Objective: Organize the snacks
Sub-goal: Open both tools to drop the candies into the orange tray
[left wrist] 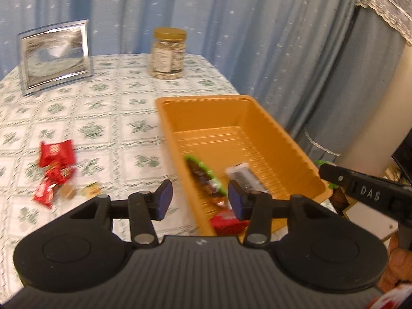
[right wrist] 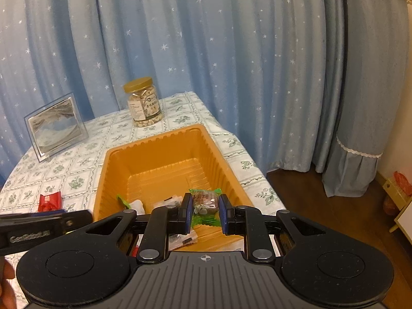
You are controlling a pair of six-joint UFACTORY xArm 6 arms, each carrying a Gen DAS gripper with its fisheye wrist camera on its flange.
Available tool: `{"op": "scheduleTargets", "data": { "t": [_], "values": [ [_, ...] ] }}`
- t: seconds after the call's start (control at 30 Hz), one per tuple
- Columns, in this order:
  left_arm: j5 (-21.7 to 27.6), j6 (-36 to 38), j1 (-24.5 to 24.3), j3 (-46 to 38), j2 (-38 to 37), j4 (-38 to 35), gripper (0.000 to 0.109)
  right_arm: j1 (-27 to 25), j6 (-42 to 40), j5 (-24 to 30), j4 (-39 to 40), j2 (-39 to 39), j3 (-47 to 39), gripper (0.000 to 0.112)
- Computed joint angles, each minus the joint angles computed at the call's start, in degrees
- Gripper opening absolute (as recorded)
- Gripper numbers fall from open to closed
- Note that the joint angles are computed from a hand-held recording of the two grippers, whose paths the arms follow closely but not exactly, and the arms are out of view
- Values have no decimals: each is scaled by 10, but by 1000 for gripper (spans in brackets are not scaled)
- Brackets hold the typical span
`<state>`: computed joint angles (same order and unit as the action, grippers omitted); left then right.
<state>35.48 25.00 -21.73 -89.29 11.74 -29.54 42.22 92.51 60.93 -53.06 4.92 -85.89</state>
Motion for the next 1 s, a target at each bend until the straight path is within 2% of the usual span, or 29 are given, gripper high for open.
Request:
{"op": "scheduleTargets", "data": {
  "t": [0.3, 0.43, 0.47, 0.5, 0.57, 0.73, 1.0],
  "values": [
    [-16, 5, 23, 44, -34, -13, 47, -19, -17, -62, 3, 29, -26, 22],
    [-15, 2, 30, 49, -38, -14, 48, -32, 16, -102, -3, 28, -17, 24],
    [-13, 1, 32, 50, -40, -15, 48, -34, 26, -107, 0, 25, -14, 34],
    [-13, 2, 34, 53, -42, -15, 49, -34, 38, -109, -8, 21, -7, 51],
    [-15, 4, 37, 60, -48, -14, 50, -30, 50, -105, -16, 12, 1, 57],
    [-9, 3, 47, 83, -70, -9, 59, -7, 57, -67, 0, -2, 9, 57],
    [1, 35, 64, 135, -129, -21, 72, 56, 57, 23, 12, 8, -34, 57]
  ]
}}
